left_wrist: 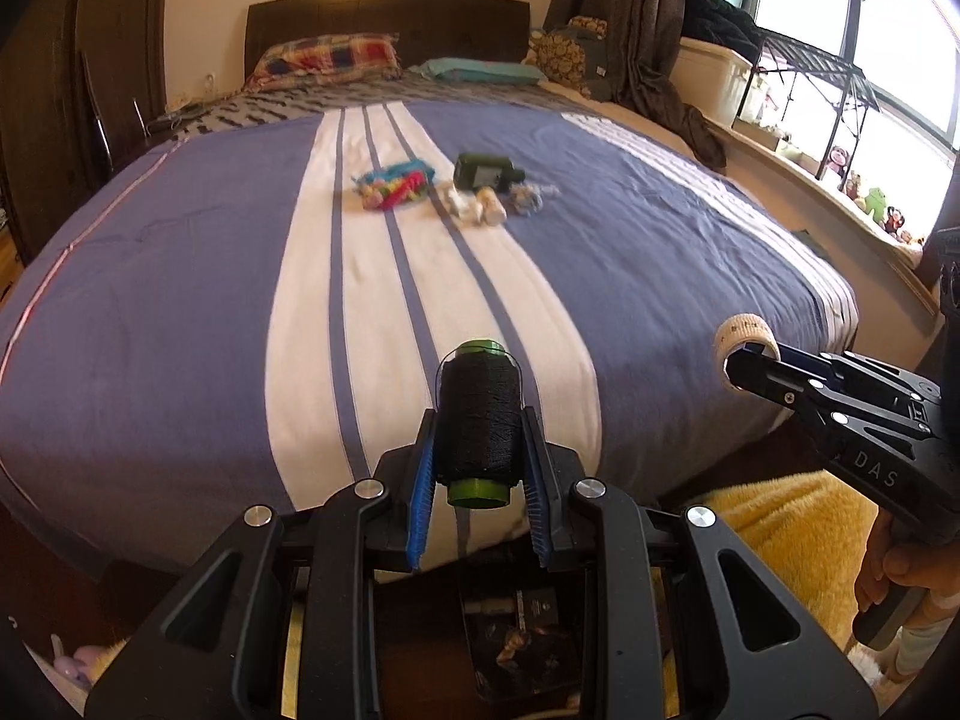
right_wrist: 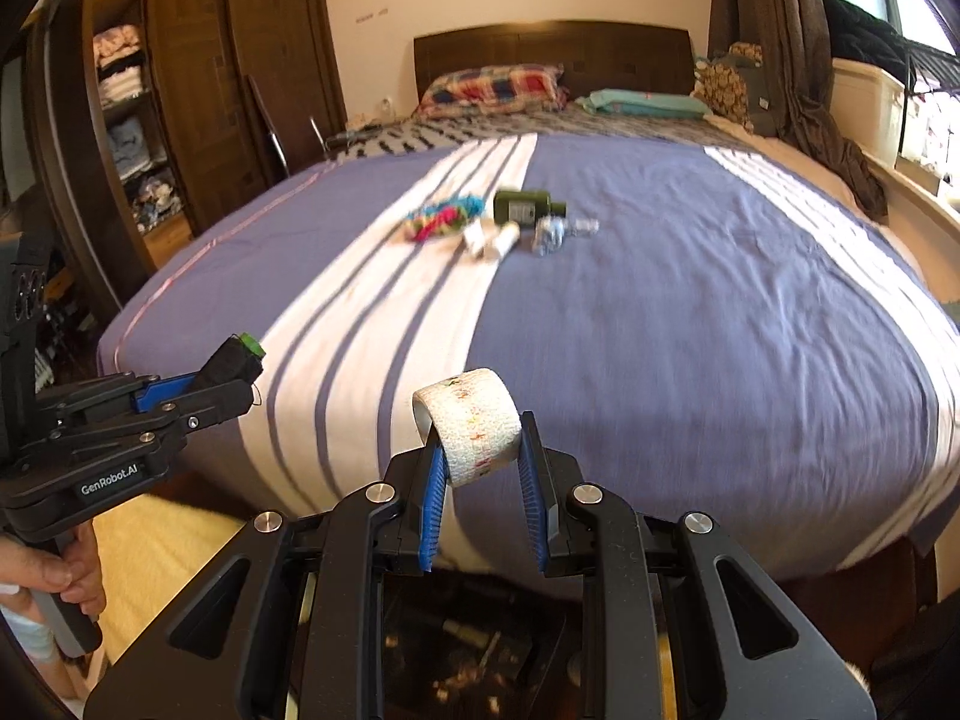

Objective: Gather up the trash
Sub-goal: 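Lower the spool and tape roll into the bin and open both tools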

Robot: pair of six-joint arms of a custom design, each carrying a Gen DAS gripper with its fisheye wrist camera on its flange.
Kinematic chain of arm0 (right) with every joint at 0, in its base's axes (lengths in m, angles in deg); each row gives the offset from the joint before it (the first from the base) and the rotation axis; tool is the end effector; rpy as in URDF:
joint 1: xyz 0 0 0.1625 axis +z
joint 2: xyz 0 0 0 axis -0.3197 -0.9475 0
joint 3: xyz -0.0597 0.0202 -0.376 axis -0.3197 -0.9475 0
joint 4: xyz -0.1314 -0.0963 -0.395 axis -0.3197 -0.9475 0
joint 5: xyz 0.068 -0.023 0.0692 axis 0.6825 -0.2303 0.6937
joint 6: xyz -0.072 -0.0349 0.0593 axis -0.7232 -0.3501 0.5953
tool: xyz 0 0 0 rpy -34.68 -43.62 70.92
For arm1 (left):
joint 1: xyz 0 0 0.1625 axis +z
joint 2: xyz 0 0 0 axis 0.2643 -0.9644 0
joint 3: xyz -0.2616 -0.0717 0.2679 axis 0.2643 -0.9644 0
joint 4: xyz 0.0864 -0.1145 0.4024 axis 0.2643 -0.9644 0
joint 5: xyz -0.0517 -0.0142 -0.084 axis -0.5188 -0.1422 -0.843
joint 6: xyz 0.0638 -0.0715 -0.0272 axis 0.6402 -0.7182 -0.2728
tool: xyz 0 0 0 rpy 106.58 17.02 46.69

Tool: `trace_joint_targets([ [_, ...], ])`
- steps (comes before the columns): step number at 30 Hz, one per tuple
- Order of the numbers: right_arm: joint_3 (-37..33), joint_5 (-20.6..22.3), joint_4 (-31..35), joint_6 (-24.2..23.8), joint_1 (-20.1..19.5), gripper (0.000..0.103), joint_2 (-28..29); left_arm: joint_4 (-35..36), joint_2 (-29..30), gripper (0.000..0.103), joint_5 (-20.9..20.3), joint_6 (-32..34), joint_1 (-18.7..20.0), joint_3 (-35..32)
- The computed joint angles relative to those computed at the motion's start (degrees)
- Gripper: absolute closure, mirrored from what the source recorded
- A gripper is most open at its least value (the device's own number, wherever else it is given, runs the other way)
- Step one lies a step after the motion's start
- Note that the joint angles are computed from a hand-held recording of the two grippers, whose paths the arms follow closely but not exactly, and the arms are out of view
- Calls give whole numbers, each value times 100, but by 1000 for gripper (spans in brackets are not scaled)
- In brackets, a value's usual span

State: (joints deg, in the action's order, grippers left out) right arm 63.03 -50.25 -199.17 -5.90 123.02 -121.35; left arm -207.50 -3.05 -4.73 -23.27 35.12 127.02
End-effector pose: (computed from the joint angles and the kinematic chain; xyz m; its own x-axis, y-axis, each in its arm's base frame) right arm 0.3036 -0.7581 0.2596 -0.6783 -0.5349 0.5037 -0.7223 0.6112 -0.3235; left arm -0.3024 -0.7032 0.2558 -0.7787 -0.0579 -0.6248 0.4172 0.6960 -0.5844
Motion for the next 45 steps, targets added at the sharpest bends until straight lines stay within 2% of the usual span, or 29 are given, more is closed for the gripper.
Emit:
trace_joint_targets([
  [7, 597, -260, 40, 67, -94, 79, -239, 558, -211, 78, -309, -740, 118, 554],
  [17, 962, -708, 404, 299, -311, 79, -239, 1255, -121, 79, -792, -1308, 365, 758],
  [34, 807, -1124, 1232, 689, -509, 79, 130, 1999, 198, 78, -1475, -1718, 807, 651],
  [45, 411, -1066, 1881, 1019, -588, 79, 408, 2089, 333, 78, -1927, -1666, 970, 539],
])
